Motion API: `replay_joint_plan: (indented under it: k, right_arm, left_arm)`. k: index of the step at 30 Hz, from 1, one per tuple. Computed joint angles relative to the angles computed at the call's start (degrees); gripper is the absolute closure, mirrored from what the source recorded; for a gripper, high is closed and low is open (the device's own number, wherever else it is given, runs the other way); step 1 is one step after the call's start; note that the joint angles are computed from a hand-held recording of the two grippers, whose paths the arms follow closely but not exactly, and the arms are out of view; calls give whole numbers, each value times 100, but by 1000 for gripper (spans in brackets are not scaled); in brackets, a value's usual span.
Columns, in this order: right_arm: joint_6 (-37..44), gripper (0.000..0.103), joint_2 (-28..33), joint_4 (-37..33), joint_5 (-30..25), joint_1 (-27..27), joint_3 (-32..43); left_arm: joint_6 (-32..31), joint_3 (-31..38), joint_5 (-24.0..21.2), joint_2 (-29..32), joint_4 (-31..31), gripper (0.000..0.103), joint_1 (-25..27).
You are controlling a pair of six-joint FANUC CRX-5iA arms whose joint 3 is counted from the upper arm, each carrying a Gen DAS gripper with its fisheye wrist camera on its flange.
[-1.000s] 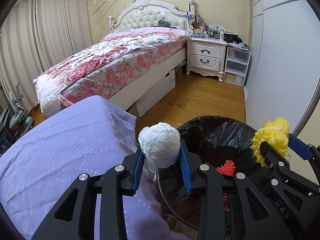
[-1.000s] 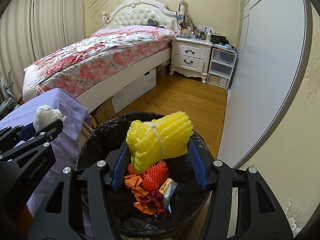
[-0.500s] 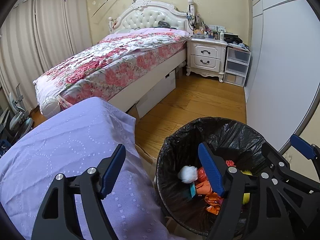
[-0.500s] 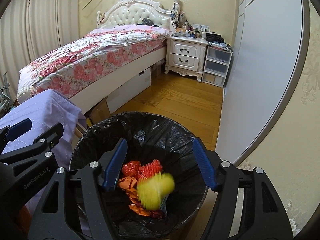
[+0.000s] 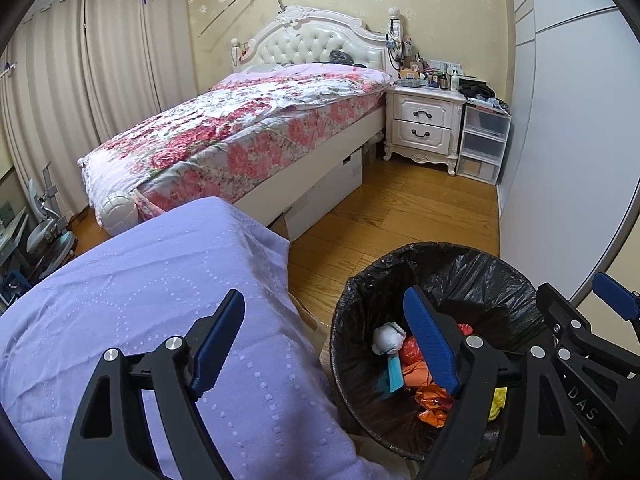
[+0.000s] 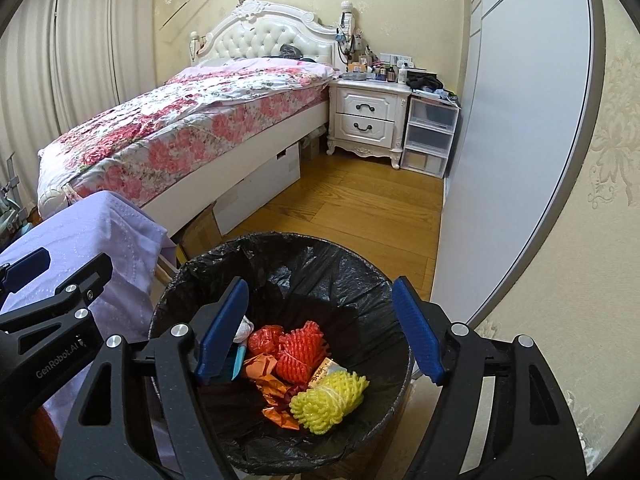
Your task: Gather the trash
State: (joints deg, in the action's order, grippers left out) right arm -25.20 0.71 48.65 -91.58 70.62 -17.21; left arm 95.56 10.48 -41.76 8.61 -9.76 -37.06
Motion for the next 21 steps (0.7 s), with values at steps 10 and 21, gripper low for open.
replay_joint_plan:
  k: [10, 21]
  right_arm:
    - [-71, 29, 96, 46, -191, 363, 201]
    - [-6, 24, 300, 184, -471, 797, 505]
  left_arm:
    - [77, -530, 33, -539, 97, 21, 175]
    - [105, -1203, 167, -1285, 236, 20, 435]
